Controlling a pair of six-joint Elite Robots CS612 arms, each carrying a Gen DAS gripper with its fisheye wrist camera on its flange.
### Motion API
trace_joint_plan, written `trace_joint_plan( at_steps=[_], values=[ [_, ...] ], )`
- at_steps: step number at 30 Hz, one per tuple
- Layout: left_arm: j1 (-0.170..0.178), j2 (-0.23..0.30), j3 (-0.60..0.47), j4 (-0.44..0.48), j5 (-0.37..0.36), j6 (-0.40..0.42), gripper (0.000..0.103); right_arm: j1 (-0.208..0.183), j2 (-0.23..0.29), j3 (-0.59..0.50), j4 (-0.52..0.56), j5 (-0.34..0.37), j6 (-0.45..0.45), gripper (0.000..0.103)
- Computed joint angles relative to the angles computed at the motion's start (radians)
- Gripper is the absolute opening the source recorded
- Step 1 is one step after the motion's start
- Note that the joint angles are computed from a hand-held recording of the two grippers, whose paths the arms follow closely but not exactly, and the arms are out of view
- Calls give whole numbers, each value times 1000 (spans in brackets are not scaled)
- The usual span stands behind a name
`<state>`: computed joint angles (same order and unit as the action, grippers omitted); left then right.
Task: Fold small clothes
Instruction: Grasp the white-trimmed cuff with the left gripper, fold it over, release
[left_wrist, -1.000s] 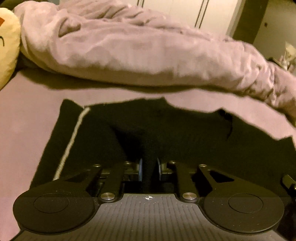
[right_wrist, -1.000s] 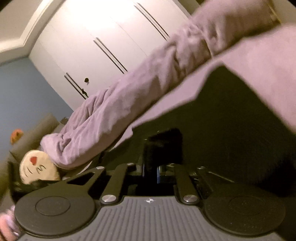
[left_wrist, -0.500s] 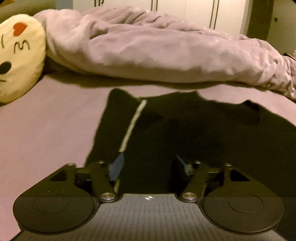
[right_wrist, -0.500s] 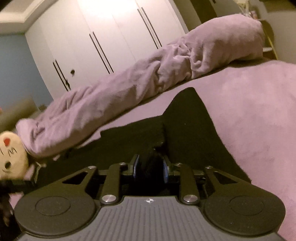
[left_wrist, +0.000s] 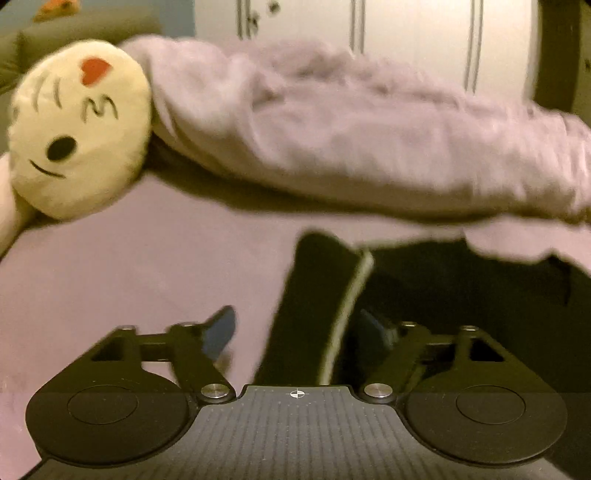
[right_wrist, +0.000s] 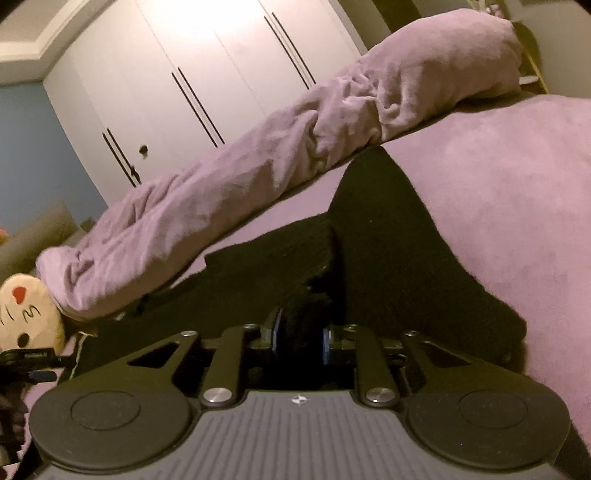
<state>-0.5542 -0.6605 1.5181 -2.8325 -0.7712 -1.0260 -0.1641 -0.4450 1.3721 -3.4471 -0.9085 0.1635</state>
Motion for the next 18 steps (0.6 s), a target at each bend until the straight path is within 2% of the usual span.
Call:
trace_joint_plan(
  at_steps=[1,2,5,6,8,9,10,12,13,14,18],
  values=[
    [3,3,1,-30,-5,24,84,-2,3,-1,-6,8,5,24],
    [8,7,-9,-19,-19,46,84,-2,5,0,-11,13,8,26],
    [23,27,-61,85,-72,124,84,-2,8,-2,-18,14,11,27],
    [23,35,-75,109,-72,135,84,-3,9,-4,-18,16,15,27],
    [24,49,-88,98,-41,133,83,-4,12,-5,-24,22,26,27],
    [27,52,-91,90,-47,126,76,-5,14,-7,-26,27,32,27],
    [32,54,-93,76,-67,122,62,-7,15,-9,-26,31,37,27],
    [38,55,-90,38,-93,134,44,-7,17,-11,-23,35,39,27],
    [36,57,-89,31,-83,135,27,-8,17,-11,-25,36,41,27],
    [34,56,-84,9,-78,139,21,-8,18,-12,-25,38,42,27],
    [40,38,-33,-81,-43,31,19,-13,24,-16,-43,59,68,27]
  ],
)
